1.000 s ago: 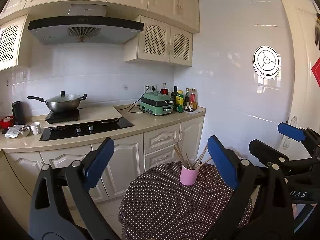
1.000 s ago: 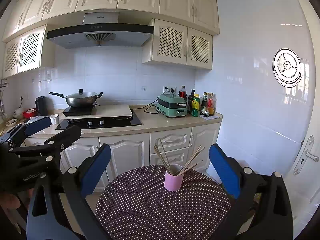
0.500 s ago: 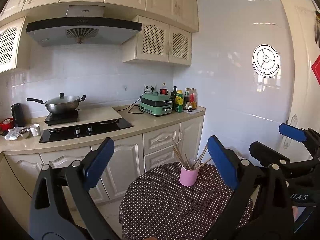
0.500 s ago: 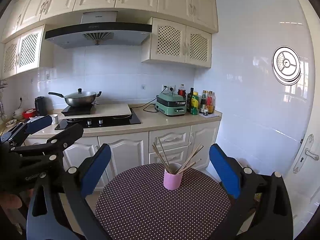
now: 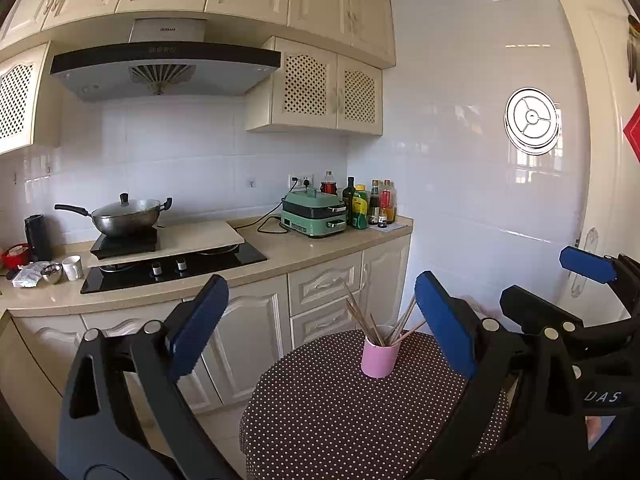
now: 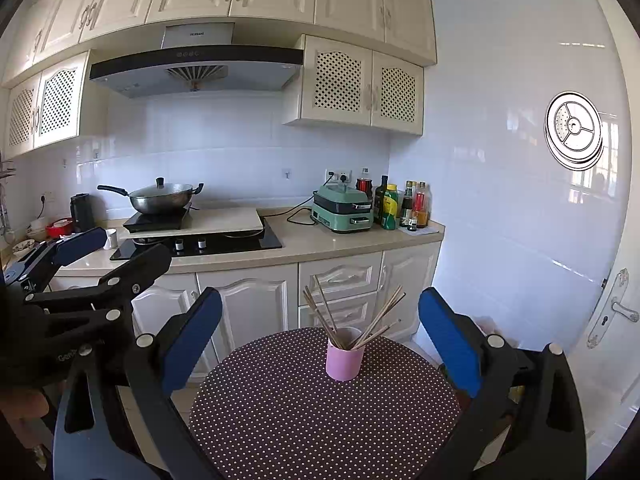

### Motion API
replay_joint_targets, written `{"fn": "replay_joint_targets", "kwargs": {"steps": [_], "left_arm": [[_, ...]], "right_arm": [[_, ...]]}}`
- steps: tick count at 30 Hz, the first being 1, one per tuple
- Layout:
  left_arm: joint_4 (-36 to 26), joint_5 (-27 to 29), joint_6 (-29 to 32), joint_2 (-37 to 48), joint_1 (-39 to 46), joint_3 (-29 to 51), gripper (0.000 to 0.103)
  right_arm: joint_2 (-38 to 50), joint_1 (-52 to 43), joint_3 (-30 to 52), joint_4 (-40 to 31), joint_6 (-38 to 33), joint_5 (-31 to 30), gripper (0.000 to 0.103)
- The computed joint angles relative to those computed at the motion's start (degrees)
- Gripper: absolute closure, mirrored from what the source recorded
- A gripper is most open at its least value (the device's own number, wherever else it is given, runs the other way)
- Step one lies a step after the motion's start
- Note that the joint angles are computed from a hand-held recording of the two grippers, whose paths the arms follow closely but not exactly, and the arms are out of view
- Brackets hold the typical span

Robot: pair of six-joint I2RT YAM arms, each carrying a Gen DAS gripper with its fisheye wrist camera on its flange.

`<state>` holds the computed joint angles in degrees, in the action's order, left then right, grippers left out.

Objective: Organize utensils

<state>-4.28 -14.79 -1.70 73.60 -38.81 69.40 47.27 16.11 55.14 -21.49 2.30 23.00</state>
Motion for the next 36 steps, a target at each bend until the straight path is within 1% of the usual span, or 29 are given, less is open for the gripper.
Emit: {"fn": "replay_joint_targets", "kwargs": {"steps": [2, 5, 17, 30, 36], "left_arm": [[0.2, -0.1, 0.2, 0.3, -0.2, 0.2, 0.010], [2.1, -0.8, 1.2, 0.1, -0.6, -0.7, 0.010], [1.1, -1.2, 0.9, 2.5, -1.0, 2.0, 0.010], [0.8, -0.4, 0.8, 3.7, -0.4, 2.9, 0.010], [0.8, -0.2, 0.7, 4.2, -0.3, 3.2, 0.010]], "right_arm": [[0.0, 0.1, 0.0, -0.1, 0.0, 0.1, 0.008], [0.0, 0.0, 0.0, -0.1, 0.0, 0.1, 0.008], [1.2, -2.5, 0.8, -0.2, -0.3, -1.9, 0.008], [2.6, -4.9, 1.4, 0.1, -0.4, -4.1, 0.008], [3.0, -4.8, 1.2, 0.7, -0.3, -4.0, 0.008]]}}
